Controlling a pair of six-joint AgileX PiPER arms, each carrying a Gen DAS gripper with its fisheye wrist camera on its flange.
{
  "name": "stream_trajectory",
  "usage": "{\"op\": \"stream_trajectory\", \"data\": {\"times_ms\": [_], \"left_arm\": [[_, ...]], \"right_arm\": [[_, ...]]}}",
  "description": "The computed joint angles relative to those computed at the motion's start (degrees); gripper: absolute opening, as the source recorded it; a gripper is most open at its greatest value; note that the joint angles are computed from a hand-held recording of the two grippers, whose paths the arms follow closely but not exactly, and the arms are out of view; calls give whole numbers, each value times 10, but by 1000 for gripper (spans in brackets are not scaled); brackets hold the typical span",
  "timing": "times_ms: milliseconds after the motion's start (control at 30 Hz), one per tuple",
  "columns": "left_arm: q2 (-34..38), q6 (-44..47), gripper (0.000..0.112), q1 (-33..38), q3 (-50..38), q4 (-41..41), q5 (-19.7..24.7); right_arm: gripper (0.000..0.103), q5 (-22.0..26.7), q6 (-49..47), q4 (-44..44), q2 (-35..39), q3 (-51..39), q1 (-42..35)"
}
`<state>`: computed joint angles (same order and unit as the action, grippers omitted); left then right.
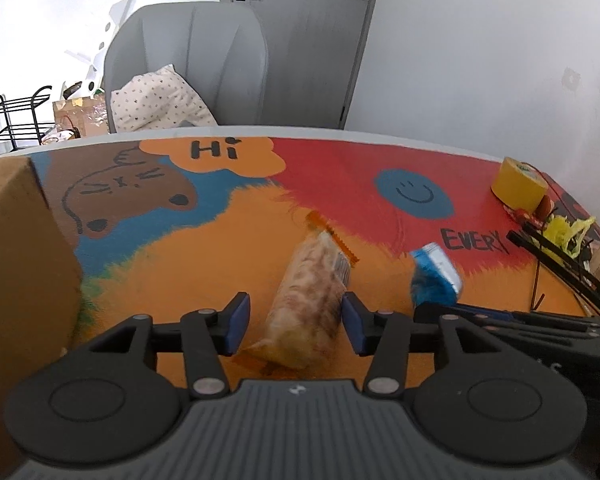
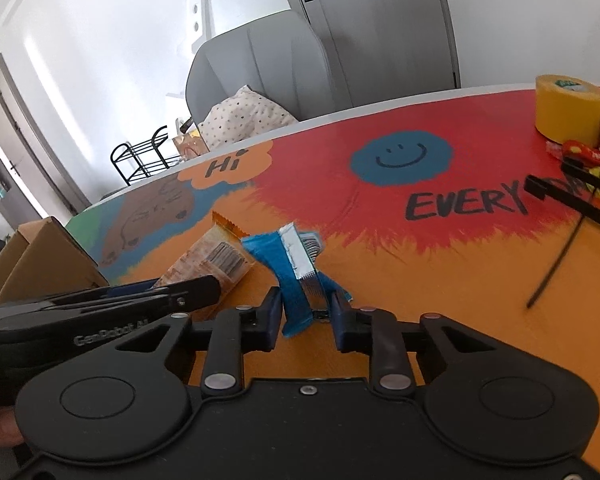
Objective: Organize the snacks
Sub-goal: 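Grasp the clear bread-roll packet with the left tool while the right tool grasps the blue packet, then carry both held packets over the cardboard box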
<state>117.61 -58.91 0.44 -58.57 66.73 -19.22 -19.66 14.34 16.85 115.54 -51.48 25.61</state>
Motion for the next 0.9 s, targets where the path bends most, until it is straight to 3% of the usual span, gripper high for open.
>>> {"op": "stream_trajectory", "data": {"times_ms": [233, 300, 433, 533, 900], "left_arm": [[9, 161, 49, -22, 10, -156, 12], [7, 198, 38, -26, 15, -192, 16], [1, 120, 34, -15, 14, -125, 15], [-14, 145, 33, -10, 30, -150, 7], [-98, 68, 33, 28, 91, -61, -38]], "right_arm": [[22, -13, 7, 9, -13, 25, 4], [21, -20, 9, 12, -15, 32, 7], [21, -23, 5, 26, -18, 36, 12], [21, -30, 4, 33, -25, 45, 17], [21, -44, -66, 123, -76, 71, 59]]}}
